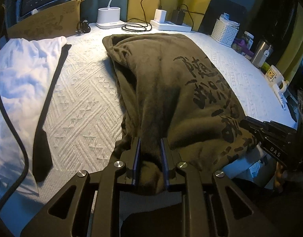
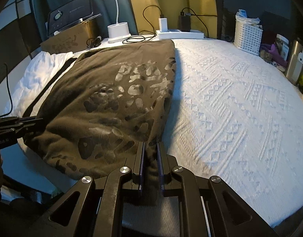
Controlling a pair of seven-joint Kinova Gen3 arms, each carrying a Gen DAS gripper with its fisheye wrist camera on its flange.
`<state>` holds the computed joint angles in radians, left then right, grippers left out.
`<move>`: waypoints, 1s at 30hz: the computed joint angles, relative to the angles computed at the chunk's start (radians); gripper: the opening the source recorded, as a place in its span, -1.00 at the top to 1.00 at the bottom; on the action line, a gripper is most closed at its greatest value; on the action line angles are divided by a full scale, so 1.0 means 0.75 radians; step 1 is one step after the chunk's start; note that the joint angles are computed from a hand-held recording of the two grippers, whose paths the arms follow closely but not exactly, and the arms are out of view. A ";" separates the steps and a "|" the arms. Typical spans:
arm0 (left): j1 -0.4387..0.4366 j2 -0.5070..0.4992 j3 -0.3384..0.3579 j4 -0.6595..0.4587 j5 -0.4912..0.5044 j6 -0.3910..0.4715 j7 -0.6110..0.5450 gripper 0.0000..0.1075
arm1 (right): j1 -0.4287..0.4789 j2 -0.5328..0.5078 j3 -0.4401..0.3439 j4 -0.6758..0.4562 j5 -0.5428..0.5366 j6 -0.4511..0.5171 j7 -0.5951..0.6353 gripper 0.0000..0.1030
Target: Fold small clothes
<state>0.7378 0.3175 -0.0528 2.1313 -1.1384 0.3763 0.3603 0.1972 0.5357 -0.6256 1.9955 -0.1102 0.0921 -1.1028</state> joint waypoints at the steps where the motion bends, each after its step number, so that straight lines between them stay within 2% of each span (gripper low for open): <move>1: 0.018 0.006 -0.012 0.009 -0.032 0.001 0.033 0.65 | -0.007 -0.006 0.008 0.010 0.001 -0.010 -0.002 0.77; 4: 0.011 -0.003 0.005 0.019 -0.030 0.009 0.036 0.63 | -0.014 -0.021 0.021 0.046 0.019 -0.045 -0.016 0.76; 7: -0.014 -0.025 0.009 0.043 -0.029 -0.035 0.035 0.51 | -0.078 -0.053 0.088 0.037 0.040 -0.002 -0.039 0.75; 9: -0.010 -0.039 0.017 0.047 -0.024 -0.004 0.042 0.13 | -0.092 -0.065 0.107 0.009 0.034 0.068 -0.032 0.74; 11: -0.002 -0.072 -0.005 0.067 -0.074 -0.009 0.113 -0.06 | -0.089 -0.074 0.110 -0.008 0.013 0.113 0.005 0.74; 13: -0.015 -0.089 0.011 0.068 -0.115 0.023 0.159 -0.10 | -0.076 -0.088 0.107 -0.015 -0.013 0.144 0.051 0.66; 14: -0.027 -0.095 0.023 0.062 -0.120 0.048 0.168 -0.10 | -0.073 -0.097 0.107 -0.017 -0.027 0.150 0.073 0.56; 15: -0.043 -0.100 0.031 0.060 -0.132 0.056 0.180 -0.10 | -0.076 -0.108 0.117 -0.022 -0.038 0.156 0.090 0.12; 16: -0.057 -0.103 0.037 0.060 -0.154 0.062 0.200 -0.10 | -0.080 -0.115 0.126 -0.025 -0.053 0.157 0.106 -0.55; 17: -0.071 -0.102 0.045 0.053 -0.170 0.075 0.212 -0.10 | -0.072 -0.121 0.125 -0.032 -0.072 0.153 0.123 -0.70; 20: -0.131 -0.079 0.074 0.016 -0.200 0.093 0.213 -0.10 | -0.021 -0.103 0.088 -0.079 -0.130 0.167 0.203 -0.70; 25: -0.214 -0.034 0.096 -0.075 -0.226 0.099 0.143 -0.10 | -0.178 -0.051 0.263 -0.242 -0.155 0.247 0.207 -0.70; 30: -0.268 0.017 0.070 -0.175 -0.151 0.072 -0.001 -0.10 | -0.261 0.026 0.344 -0.409 -0.181 0.337 0.221 -0.70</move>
<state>0.5366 0.3302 -0.0003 2.0000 -1.2514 0.4301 0.3600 0.0017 0.5549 -0.3676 1.6888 -0.2457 0.3450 -0.9372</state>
